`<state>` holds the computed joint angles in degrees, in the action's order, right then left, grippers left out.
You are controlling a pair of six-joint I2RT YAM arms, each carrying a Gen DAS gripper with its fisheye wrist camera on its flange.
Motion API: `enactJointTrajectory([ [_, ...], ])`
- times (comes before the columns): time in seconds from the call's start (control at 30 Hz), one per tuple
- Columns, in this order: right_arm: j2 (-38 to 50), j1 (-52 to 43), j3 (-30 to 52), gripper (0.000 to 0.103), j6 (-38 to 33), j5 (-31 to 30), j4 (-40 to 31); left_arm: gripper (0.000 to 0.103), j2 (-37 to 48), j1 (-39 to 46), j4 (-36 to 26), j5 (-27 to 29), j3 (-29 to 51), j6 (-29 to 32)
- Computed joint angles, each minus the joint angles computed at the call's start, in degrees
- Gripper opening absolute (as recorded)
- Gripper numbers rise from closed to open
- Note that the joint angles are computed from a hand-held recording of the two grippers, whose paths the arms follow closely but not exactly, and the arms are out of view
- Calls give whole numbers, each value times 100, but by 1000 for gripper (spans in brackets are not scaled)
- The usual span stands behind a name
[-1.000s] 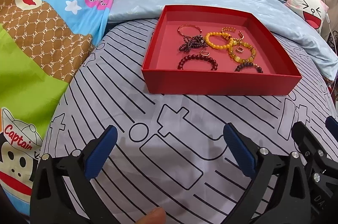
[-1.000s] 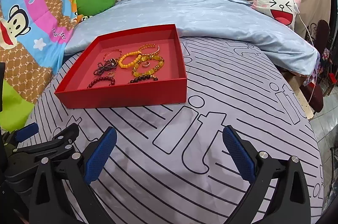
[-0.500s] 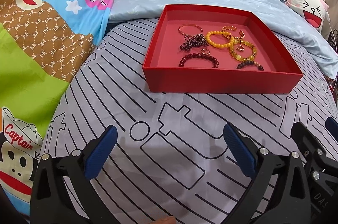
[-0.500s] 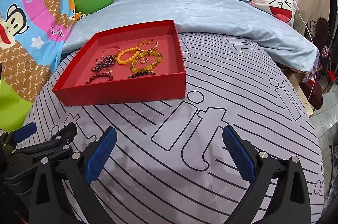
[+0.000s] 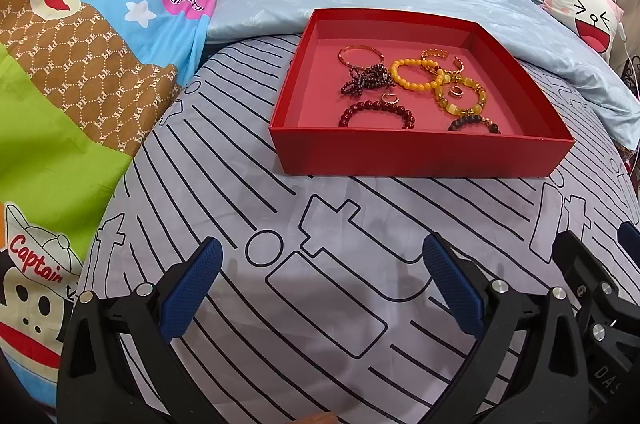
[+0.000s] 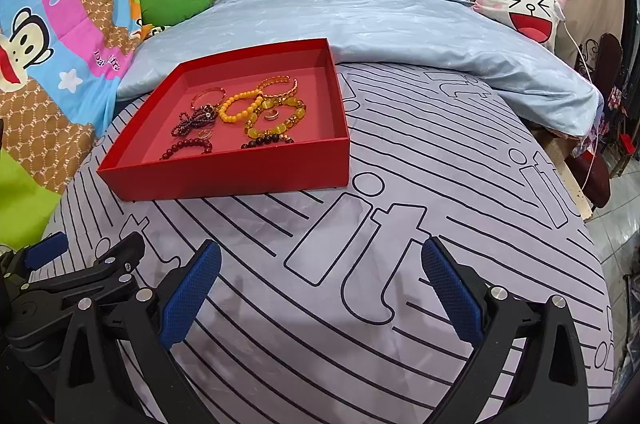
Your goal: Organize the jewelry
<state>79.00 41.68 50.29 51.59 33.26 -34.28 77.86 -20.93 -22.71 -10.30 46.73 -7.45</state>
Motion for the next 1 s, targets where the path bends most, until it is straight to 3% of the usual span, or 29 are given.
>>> enactJointTrajectory([
  [1.0,-79,-3,-87,97,37,29,24,96,-23,-43,2,-106,-7,-36],
])
